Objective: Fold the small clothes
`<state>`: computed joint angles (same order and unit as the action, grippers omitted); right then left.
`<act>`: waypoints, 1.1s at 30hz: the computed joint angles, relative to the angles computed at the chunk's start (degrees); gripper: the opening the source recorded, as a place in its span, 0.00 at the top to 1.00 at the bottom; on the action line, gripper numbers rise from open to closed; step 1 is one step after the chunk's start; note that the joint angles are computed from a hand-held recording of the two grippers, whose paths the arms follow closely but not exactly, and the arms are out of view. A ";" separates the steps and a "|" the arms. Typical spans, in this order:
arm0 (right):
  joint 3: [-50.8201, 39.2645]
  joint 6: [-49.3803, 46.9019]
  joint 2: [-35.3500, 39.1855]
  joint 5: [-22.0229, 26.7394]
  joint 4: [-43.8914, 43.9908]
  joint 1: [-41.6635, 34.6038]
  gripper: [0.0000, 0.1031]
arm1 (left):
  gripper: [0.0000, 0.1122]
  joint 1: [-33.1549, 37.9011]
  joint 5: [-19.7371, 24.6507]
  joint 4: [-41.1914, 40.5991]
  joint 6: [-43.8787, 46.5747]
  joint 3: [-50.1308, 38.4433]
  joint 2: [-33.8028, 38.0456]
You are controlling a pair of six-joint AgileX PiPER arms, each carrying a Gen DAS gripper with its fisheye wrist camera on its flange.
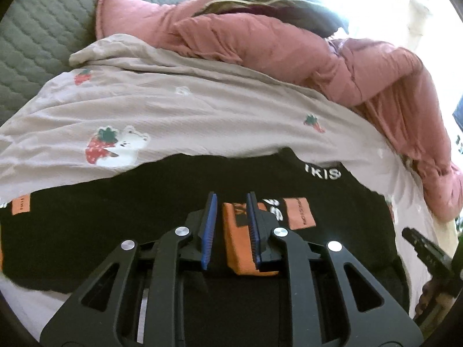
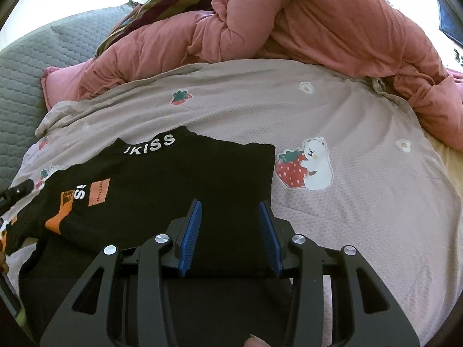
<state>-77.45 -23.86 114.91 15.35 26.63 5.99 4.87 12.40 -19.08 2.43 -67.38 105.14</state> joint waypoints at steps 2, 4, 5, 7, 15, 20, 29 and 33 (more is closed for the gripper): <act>0.08 0.71 0.01 -0.56 -1.36 0.48 0.61 | 0.89 -0.59 0.60 -0.58 1.11 -0.67 0.43; 0.07 1.08 0.10 -1.09 -2.56 1.08 0.61 | 0.85 -1.98 1.13 -1.00 2.77 -1.06 1.09; -0.03 0.46 0.21 -1.09 -2.50 1.47 0.61 | 0.82 -3.15 1.90 -2.60 5.15 -1.65 2.07; -0.27 -1.11 0.47 -0.92 -1.78 2.19 0.61 | 0.79 -4.58 3.77 -5.10 8.47 -3.03 4.10; -2.22 -6.22 2.07 2.05 -0.07 3.79 0.53 | 0.71 -5.92 10.43 4.11 1.28 -9.41 12.57; -6.04 5.51 5.66 5.11 -12.74 4.66 0.53 | 0.69 -6.45 10.08 7.33 -0.98 -9.03 12.38; -8.27 9.53 8.71 9.20 -12.14 2.37 0.52 | 0.64 -6.18 10.54 6.84 -0.38 -9.03 11.85; -5.34 3.88 6.27 7.30 -7.41 2.44 0.49 | 0.58 -6.19 10.65 8.37 -1.46 -8.66 10.92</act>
